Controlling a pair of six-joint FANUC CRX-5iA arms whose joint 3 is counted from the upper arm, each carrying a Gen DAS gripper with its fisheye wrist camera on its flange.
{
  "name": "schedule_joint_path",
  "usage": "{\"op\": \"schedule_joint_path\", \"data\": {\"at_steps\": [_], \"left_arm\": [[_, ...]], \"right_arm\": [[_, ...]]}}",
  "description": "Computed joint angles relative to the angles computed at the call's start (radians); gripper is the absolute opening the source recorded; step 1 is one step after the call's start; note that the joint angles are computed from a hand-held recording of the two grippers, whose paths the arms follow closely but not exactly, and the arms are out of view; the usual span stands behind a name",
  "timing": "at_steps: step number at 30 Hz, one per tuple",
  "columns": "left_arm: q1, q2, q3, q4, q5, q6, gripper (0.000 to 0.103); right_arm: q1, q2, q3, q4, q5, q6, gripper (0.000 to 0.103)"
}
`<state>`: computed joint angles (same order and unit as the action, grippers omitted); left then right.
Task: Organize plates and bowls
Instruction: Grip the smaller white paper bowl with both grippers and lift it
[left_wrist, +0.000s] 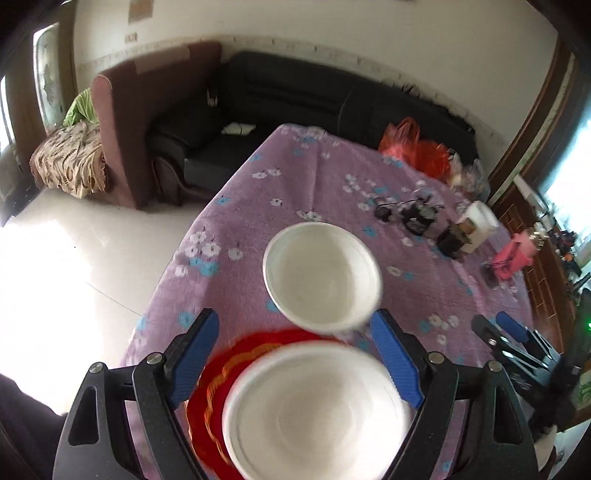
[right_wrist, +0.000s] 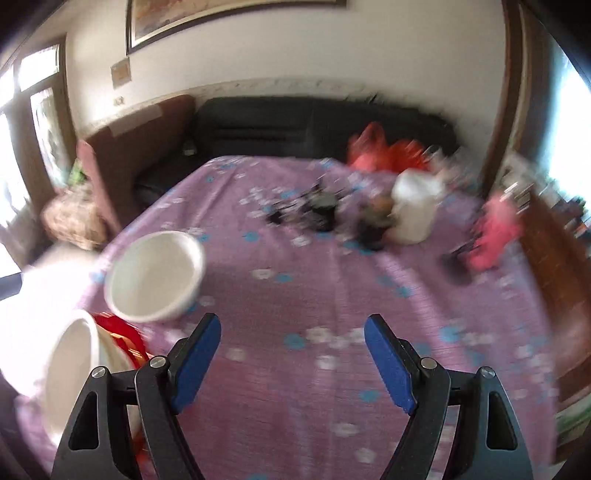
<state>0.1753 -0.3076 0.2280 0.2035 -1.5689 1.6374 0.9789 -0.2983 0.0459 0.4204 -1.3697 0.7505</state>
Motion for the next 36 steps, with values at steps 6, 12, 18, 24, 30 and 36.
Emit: {"op": "schedule_joint_path", "data": {"at_steps": [6, 12, 18, 24, 30, 36], "left_arm": [[0.072, 0.155, -0.023, 0.085, 0.0, -0.048, 0.069], [0.126, 0.227, -0.065, 0.165, 0.031, -0.049, 0.057], [0.07, 0.31, -0.001, 0.102, -0.008, -0.058, 0.057], [0.019, 0.382, 0.055, 0.059, -0.07, -0.089, 0.022], [-0.014, 0.356, 0.066, 0.043, -0.022, -0.138, 0.015], [-0.01, 0.292, 0.108, 0.024, 0.012, -0.151, 0.015]], "right_arm": [[-0.241, 0.095, 0.109, -0.458, 0.125, 0.227, 0.056], [-0.354, 0.2, 0.171, -0.727, 0.131, 0.319, 0.056], [-0.344, 0.261, 0.194, -0.766, 0.134, 0.323, 0.055], [-0.348, 0.299, 0.211, -0.807, 0.123, 0.334, 0.02], [-0.292, 0.284, 0.193, -0.702, 0.167, 0.312, 0.015], [-0.26, 0.228, 0.174, -0.637, 0.238, 0.304, 0.015]]}}
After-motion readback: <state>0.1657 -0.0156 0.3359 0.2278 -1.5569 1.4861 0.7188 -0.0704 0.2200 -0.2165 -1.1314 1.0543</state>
